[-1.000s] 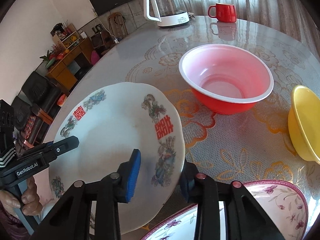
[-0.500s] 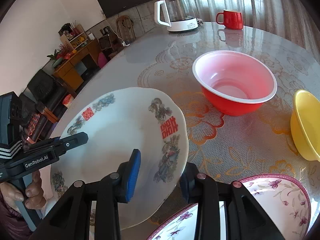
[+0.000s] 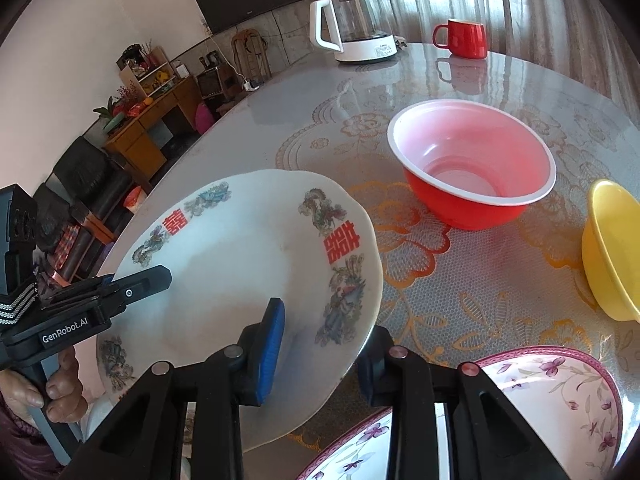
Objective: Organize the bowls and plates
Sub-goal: 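Lift the double-happiness plate with both tools toward the purple-floral plate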
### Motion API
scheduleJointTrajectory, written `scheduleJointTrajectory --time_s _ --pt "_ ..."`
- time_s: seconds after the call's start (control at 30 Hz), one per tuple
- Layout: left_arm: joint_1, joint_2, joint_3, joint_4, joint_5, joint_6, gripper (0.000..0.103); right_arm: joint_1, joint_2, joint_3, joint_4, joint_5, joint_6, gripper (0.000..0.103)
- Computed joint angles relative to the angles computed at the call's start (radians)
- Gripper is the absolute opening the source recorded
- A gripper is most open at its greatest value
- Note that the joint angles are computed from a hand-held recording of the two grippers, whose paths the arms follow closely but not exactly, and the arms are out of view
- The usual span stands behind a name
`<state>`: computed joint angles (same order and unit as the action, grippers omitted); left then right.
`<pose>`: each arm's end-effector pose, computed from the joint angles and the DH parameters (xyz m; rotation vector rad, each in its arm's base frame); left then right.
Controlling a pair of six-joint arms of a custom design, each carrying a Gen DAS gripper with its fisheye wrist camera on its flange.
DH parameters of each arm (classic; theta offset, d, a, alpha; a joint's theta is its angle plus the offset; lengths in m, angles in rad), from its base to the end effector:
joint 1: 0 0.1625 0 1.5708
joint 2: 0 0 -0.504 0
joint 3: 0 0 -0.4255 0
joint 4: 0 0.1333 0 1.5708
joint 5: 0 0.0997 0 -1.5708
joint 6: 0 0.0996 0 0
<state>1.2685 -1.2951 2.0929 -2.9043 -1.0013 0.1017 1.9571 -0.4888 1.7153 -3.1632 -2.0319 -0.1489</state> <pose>0.0110 -0.5930 0.3216 0.3082 2.5169 -0.7643 0.3513 -0.6275 -0.0490 0.5948 -2.6085 0.5654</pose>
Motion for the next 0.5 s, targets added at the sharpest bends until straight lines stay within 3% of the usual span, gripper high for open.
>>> scheduleJointTrajectory --time_s 0.07,0.5 --pt "0.003 0.001 0.0 0.008 -0.007 -0.009 0.03 -0.001 -0.004 0.002 0.005 0.033 0.005 0.032" --pt "0.031 0.018 -0.041 0.035 -0.018 -0.049 0.03 0.0 0.001 -0.001 0.016 0.034 0.023 0.027"
